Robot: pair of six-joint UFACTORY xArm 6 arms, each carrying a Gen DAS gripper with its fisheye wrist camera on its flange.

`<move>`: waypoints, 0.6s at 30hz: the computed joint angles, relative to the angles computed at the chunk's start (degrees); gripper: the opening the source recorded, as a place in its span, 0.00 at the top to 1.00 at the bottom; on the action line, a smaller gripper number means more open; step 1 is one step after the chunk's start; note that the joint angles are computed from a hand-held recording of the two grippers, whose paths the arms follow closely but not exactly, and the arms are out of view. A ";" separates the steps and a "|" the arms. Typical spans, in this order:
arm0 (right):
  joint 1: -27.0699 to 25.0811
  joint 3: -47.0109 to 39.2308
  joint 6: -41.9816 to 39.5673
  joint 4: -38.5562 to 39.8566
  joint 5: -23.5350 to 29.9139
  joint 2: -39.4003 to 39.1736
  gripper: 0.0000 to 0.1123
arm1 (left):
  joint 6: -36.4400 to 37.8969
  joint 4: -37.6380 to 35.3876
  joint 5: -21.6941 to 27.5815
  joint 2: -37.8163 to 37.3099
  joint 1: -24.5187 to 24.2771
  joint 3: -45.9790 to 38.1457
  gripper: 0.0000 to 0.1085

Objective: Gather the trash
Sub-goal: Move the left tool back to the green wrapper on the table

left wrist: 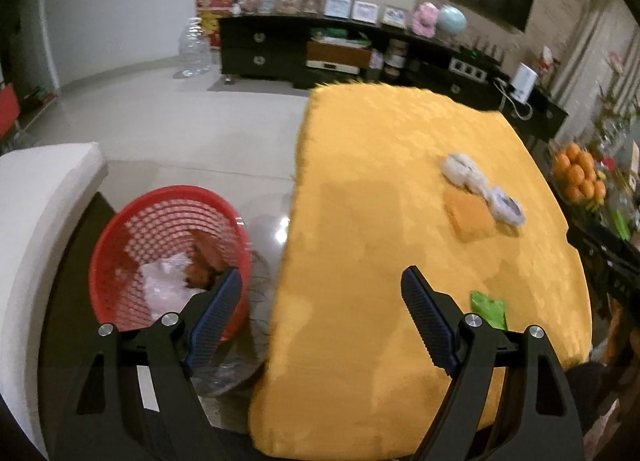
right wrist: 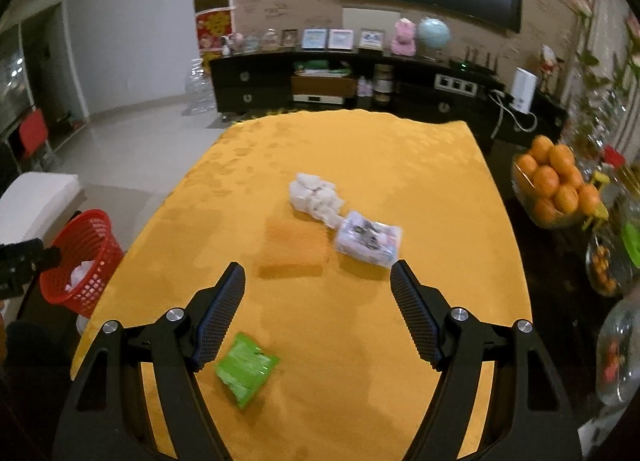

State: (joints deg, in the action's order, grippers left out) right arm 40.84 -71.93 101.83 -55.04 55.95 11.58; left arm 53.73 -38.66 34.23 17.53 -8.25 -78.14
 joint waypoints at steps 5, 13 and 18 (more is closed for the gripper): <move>-0.11 4.51 3.18 -0.06 -0.28 -2.60 0.35 | 1.96 0.03 0.88 -0.83 -2.72 2.26 0.27; -0.40 10.73 7.48 0.20 -0.85 -6.39 0.35 | 3.55 1.19 3.70 -1.58 -6.78 5.04 0.27; -0.31 12.79 9.73 0.31 -1.01 -7.50 0.35 | 5.54 1.19 8.50 -0.49 -8.33 4.79 0.27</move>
State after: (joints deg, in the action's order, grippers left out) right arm 40.54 -59.13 111.57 -54.73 54.95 4.08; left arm 59.27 -37.47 42.73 17.05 -16.58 -73.35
